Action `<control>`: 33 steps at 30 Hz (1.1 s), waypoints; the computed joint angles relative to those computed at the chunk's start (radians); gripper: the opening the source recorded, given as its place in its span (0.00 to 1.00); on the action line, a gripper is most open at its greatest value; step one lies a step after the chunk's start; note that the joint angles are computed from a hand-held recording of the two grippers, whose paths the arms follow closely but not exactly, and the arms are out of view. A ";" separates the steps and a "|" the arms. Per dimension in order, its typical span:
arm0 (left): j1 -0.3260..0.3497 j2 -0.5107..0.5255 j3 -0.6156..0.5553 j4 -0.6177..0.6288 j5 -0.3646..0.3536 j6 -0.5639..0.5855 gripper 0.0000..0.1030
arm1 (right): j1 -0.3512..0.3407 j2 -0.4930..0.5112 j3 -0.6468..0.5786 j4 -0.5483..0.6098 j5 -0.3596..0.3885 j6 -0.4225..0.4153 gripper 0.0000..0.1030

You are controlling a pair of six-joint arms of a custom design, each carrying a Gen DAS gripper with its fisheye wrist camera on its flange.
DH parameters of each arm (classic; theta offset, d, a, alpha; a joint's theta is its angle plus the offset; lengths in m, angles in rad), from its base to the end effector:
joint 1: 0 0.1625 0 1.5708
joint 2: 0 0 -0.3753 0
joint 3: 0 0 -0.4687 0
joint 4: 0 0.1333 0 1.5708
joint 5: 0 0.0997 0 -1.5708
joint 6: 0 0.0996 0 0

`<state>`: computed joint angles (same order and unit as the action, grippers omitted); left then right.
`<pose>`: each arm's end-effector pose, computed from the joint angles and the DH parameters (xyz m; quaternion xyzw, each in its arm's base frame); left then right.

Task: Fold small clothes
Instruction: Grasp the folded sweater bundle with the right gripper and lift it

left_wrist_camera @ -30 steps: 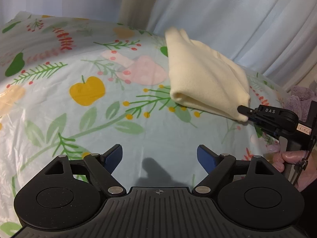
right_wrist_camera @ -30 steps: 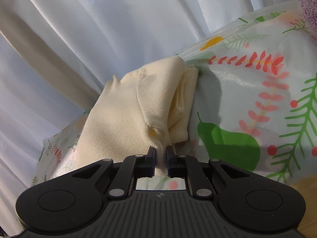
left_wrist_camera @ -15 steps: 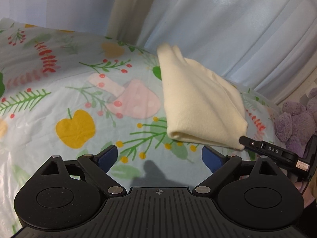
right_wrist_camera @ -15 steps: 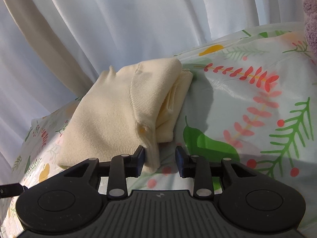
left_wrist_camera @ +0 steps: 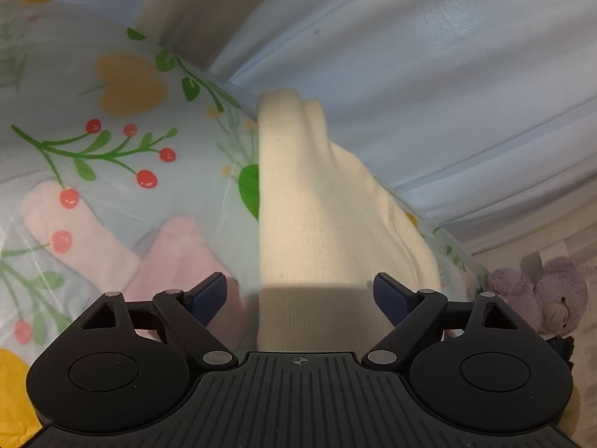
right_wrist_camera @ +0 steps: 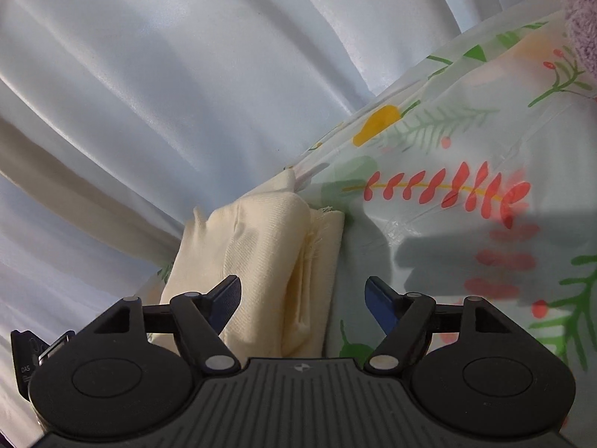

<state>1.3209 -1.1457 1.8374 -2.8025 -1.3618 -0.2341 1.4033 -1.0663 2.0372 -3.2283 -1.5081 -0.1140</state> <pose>-0.0119 -0.6692 0.1731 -0.0203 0.9587 -0.2816 0.0340 0.0399 -0.6012 0.0905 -0.0146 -0.9411 0.3372 0.0180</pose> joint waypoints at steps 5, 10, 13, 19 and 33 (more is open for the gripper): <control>0.044 0.054 -0.075 0.035 -0.111 0.001 0.83 | -0.018 0.049 -0.070 0.058 0.056 0.011 0.73; 0.049 0.093 -0.122 0.065 -0.141 0.044 0.78 | -0.021 0.081 -0.114 0.109 0.110 -0.011 0.73; 0.038 0.105 -0.123 0.050 -0.131 0.075 0.79 | -0.013 0.099 -0.138 0.140 0.120 -0.055 0.67; 0.026 0.114 -0.115 0.020 -0.090 0.120 0.61 | -0.019 0.130 -0.160 0.159 0.168 -0.079 0.56; -0.008 0.065 -0.025 -0.133 -0.073 0.128 0.41 | 0.040 0.119 -0.102 0.035 0.149 -0.124 0.37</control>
